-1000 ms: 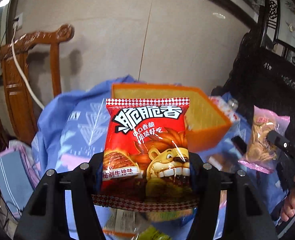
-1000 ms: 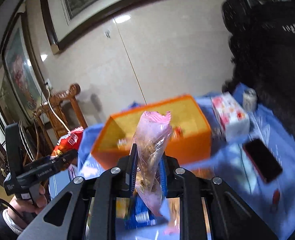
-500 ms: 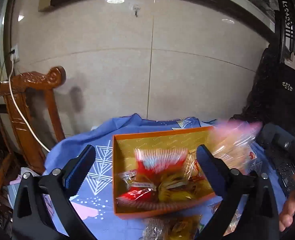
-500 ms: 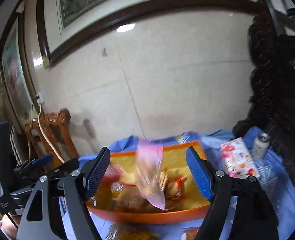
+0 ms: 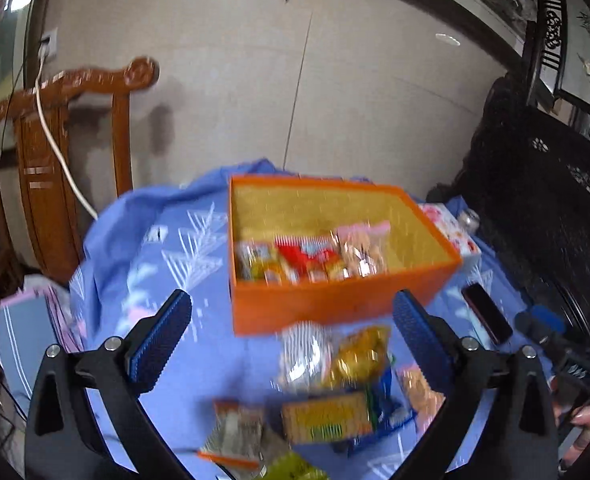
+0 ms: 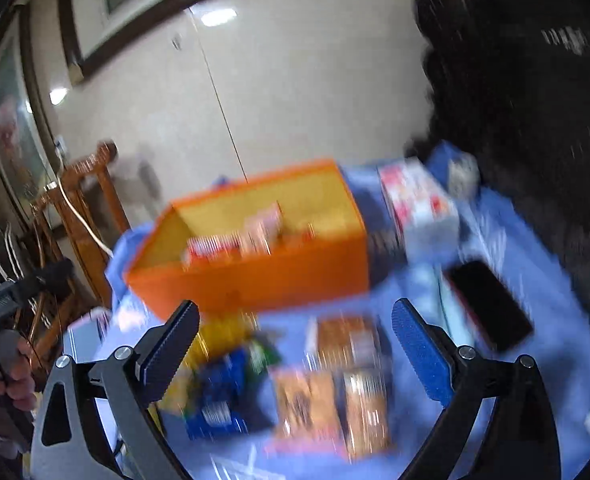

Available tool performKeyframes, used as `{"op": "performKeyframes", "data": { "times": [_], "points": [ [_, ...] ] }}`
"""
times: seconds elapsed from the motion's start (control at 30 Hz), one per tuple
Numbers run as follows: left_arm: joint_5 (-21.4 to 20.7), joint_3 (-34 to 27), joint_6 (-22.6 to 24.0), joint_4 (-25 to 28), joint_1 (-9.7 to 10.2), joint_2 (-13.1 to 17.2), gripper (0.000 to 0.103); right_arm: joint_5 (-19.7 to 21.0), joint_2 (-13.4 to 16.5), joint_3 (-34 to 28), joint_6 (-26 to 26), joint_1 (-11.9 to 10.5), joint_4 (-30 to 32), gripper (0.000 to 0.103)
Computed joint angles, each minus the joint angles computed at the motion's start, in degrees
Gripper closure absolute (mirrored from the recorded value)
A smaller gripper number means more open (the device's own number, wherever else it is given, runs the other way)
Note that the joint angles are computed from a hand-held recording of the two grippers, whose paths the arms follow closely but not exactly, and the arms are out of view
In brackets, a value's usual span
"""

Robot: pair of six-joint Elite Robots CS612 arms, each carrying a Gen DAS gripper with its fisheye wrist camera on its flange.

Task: Organize snacks
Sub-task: 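Grasp a small barcode snack pack with the left gripper while the right gripper grasps a pink rice cracker bag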

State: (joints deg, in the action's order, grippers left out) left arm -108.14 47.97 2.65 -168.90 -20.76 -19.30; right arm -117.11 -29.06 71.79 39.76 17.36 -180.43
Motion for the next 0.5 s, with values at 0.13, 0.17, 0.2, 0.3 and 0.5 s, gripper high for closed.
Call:
{"op": "performKeyframes", "data": {
  "times": [0.13,0.17,0.2,0.3,0.5],
  "points": [
    [-1.29,4.85,1.47,-1.05,0.34,-1.05,0.004,1.95,0.47,1.2,2.42,0.39,4.12,0.005],
    [-1.56,5.47,1.91,-0.93,0.42,-1.17,0.004,1.91,0.89,0.69,2.32,0.48,5.81,0.005],
    [-1.45,6.41,2.74,-0.45,0.45,-1.38,0.004,1.8,1.22,0.31,2.05,0.57,6.35,0.005],
    [0.77,8.53,4.69,0.09,0.4,-1.86,0.004,3.42,2.38,-1.07,0.32,0.33,7.3,0.006],
    [1.63,9.94,4.3,1.96,1.12,-2.08,0.004,9.69,4.05,-3.39,-0.98,-0.87,10.36,0.017]
  ]
}}
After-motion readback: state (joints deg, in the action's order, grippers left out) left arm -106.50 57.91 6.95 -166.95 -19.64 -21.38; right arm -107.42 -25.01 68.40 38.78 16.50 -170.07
